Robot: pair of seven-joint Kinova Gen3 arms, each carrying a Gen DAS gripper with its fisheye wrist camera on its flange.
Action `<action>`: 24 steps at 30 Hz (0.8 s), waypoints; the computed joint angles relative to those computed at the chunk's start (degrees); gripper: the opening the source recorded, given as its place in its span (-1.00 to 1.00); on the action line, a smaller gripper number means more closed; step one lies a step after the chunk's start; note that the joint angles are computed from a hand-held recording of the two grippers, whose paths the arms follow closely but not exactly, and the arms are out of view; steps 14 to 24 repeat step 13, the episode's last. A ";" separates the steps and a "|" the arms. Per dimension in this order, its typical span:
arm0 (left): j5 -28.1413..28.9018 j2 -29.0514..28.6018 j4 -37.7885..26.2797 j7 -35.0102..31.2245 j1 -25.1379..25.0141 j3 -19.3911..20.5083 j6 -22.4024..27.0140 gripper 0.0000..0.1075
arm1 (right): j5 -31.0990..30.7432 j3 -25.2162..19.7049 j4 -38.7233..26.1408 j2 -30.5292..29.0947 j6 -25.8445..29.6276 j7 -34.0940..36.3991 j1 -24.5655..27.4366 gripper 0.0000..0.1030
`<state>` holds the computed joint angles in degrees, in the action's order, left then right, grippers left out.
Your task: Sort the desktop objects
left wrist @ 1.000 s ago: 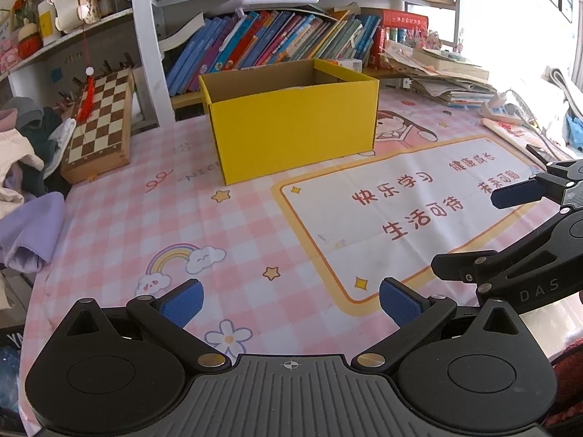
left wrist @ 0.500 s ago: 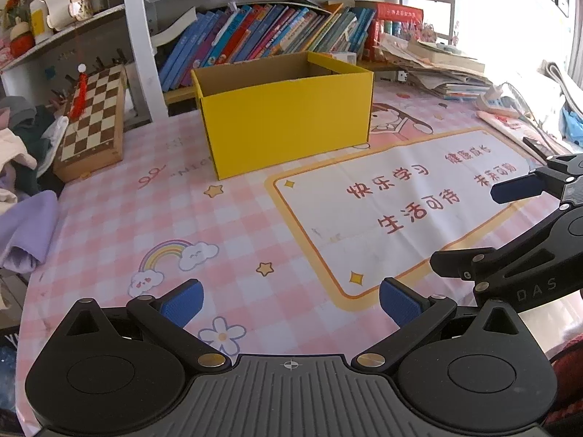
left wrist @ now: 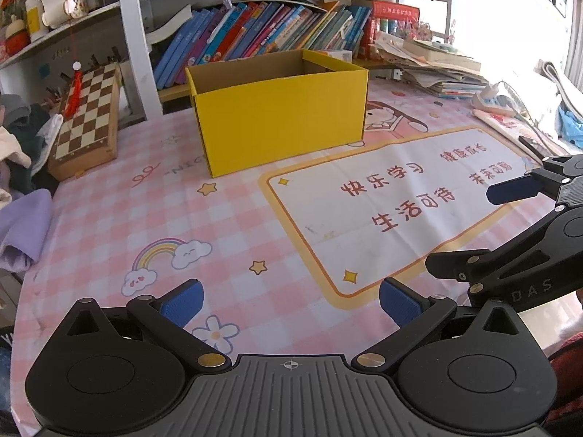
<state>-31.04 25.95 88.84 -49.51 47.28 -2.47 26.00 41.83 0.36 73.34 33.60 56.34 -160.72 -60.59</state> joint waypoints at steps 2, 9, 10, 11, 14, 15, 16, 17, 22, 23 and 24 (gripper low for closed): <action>0.21 -0.02 -0.02 -0.08 -0.19 0.20 -0.02 0.92 | -0.05 -0.05 -0.09 0.03 -0.01 0.19 0.10 1.00; 1.08 -0.11 0.23 -0.10 -0.72 0.44 -0.75 0.92 | -0.14 0.02 -0.28 0.11 0.01 0.40 0.20 1.00; 1.13 -0.27 0.66 0.10 -0.73 0.26 -1.51 0.92 | -0.19 0.01 -0.34 0.13 0.04 0.47 0.24 1.00; 1.16 -0.35 0.91 0.28 -0.67 0.06 -2.08 0.92 | -0.30 -0.04 -0.50 0.20 0.11 0.70 0.34 1.00; 1.30 -0.29 0.96 0.42 -0.56 -0.27 -2.67 0.92 | -0.55 -0.08 -0.97 0.36 0.57 1.23 0.43 1.00; 1.30 -0.29 0.96 0.42 -0.56 -0.27 -2.67 0.92 | -0.55 -0.08 -0.97 0.36 0.57 1.23 0.43 1.00; 1.30 -0.29 0.96 0.42 -0.56 -0.27 -2.67 0.92 | -0.55 -0.08 -0.97 0.36 0.57 1.23 0.43 1.00; 1.30 -0.29 0.96 0.42 -0.56 -0.27 -2.67 0.92 | -0.55 -0.08 -0.97 0.36 0.57 1.23 0.43 1.00; 1.30 -0.29 0.96 0.42 -0.56 -0.27 -2.67 0.92 | -0.55 -0.08 -0.97 0.36 0.57 1.23 0.43 1.00; 1.30 -0.29 0.96 0.42 -0.56 -0.27 -2.67 0.92 | -0.55 -0.08 -0.97 0.36 0.57 1.23 0.43 1.00; 1.30 -0.29 0.96 0.42 -0.56 -0.27 -2.67 0.92 | -0.55 -0.08 -0.97 0.36 0.57 1.23 0.43 1.00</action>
